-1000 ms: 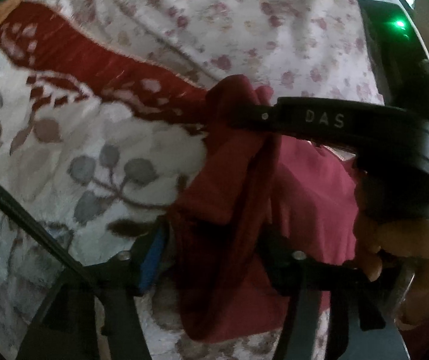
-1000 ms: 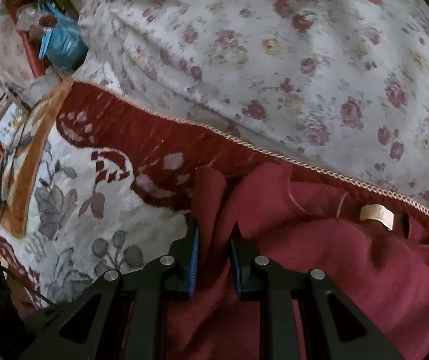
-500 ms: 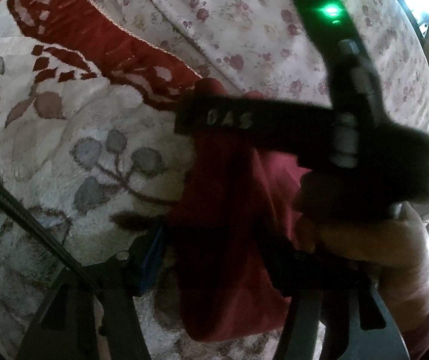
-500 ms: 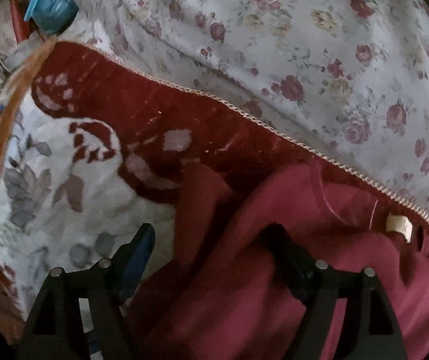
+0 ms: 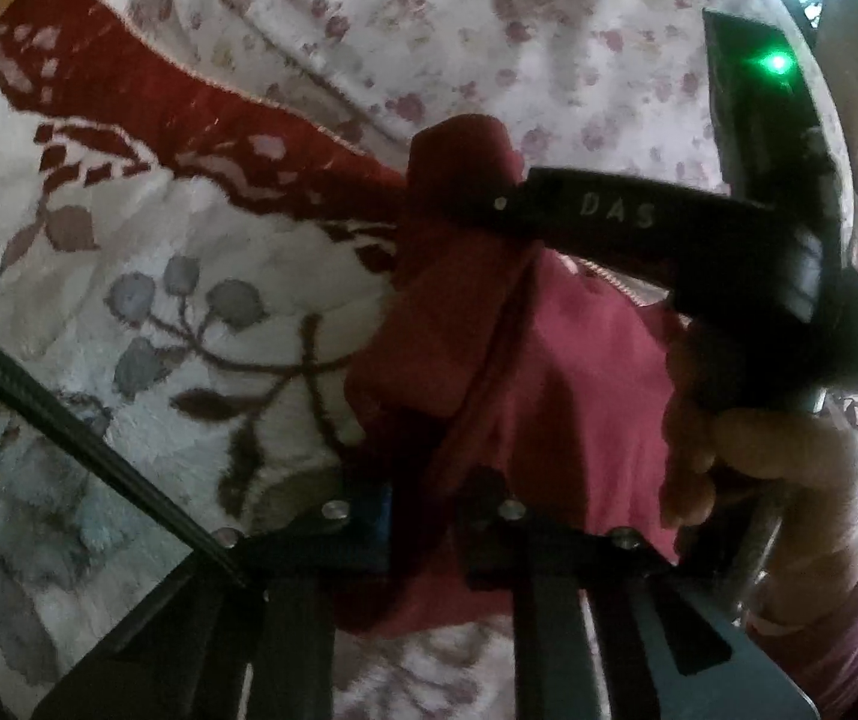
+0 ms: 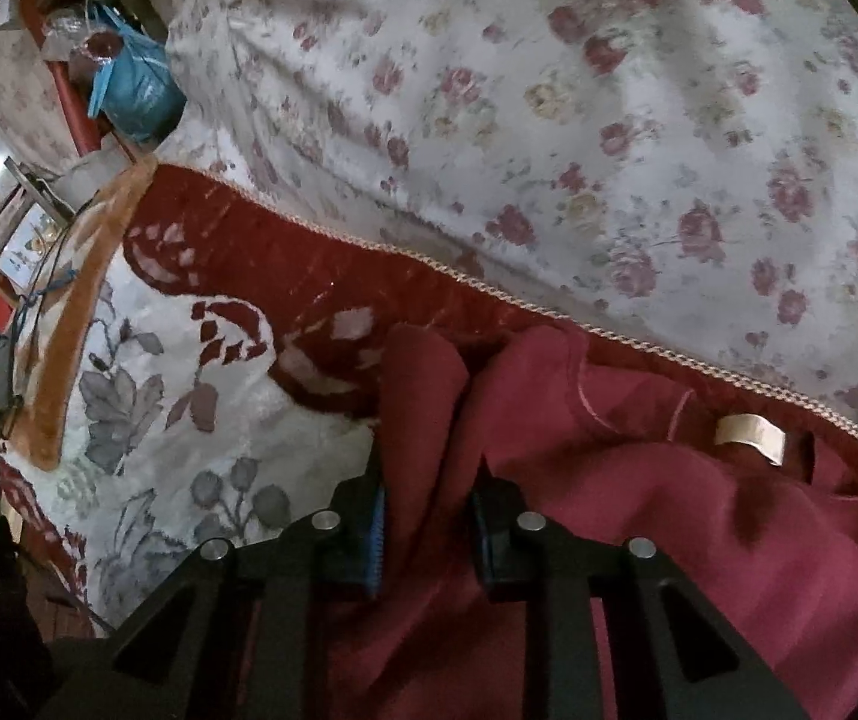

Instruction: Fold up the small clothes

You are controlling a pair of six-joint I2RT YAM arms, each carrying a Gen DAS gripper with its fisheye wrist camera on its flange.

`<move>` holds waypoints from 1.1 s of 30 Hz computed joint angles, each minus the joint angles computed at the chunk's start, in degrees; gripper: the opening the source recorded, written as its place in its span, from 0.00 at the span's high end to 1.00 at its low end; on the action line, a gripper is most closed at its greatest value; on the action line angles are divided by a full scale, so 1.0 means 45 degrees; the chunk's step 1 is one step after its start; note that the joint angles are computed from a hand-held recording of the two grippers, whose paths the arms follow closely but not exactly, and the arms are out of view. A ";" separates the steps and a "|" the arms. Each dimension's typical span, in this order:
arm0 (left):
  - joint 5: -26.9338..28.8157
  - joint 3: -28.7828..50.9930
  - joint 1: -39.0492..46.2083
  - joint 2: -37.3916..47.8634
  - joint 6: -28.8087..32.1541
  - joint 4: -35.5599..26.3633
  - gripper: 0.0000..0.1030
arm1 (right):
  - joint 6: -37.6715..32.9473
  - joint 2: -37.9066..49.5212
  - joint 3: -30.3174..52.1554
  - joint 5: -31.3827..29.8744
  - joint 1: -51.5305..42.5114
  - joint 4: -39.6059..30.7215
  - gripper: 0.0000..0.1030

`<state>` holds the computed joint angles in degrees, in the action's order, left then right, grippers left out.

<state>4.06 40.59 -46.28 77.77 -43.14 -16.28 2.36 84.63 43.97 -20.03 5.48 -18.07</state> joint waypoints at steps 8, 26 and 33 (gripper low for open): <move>-0.1465 0.2368 -0.2158 0.0187 -0.0216 -0.1676 0.88 | -0.1946 -0.2339 0.0308 -0.1075 -0.2233 -0.2598 0.78; -0.1574 1.2327 -0.5629 0.8452 0.0798 -0.3910 0.87 | -0.9801 0.0284 0.3840 -0.3427 -1.2202 -0.7249 0.81; -0.0428 1.4967 -0.5613 1.1334 0.0828 -0.4315 0.85 | -0.9409 0.2884 0.3801 -0.2309 -1.3052 -0.5171 0.81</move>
<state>2.13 107.94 -71.54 128.78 -39.41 -35.70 -39.98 97.60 61.07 -30.43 -53.26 -41.34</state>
